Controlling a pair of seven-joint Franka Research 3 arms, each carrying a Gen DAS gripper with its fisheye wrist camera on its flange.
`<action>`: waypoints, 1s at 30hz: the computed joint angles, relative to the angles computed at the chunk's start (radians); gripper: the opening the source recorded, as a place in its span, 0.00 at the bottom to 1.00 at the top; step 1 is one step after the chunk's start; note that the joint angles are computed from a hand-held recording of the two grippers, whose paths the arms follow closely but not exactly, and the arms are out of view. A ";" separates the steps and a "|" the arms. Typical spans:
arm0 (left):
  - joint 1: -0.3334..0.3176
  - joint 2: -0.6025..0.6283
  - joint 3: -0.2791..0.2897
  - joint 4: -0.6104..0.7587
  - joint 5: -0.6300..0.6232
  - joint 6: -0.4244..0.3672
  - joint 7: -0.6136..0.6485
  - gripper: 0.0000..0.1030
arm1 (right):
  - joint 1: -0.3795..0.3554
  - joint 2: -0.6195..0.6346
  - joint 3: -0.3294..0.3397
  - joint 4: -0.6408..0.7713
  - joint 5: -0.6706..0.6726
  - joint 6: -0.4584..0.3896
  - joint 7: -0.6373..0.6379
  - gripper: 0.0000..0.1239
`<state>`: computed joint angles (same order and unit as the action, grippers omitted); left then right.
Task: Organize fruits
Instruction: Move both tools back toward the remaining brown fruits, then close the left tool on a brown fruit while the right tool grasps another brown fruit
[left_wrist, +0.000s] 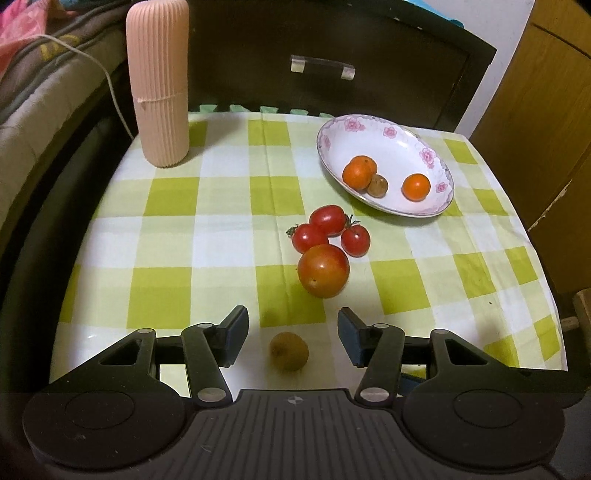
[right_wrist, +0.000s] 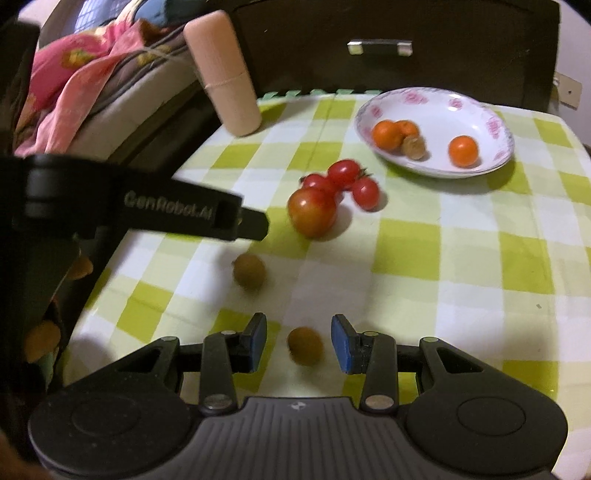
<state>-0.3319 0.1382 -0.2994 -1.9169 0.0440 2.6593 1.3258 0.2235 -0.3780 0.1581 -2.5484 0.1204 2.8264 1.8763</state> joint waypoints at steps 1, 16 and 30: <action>0.000 0.000 0.000 -0.001 0.001 0.000 -0.002 0.60 | 0.004 0.003 0.000 0.000 0.001 -0.001 -0.004 0.30; -0.017 0.028 0.001 0.008 0.052 -0.051 -0.020 0.60 | -0.008 0.034 0.000 0.015 -0.040 -0.043 0.010 0.19; -0.042 0.054 0.009 0.021 0.168 -0.086 -0.077 0.35 | -0.019 0.009 0.003 0.003 -0.043 -0.037 0.034 0.18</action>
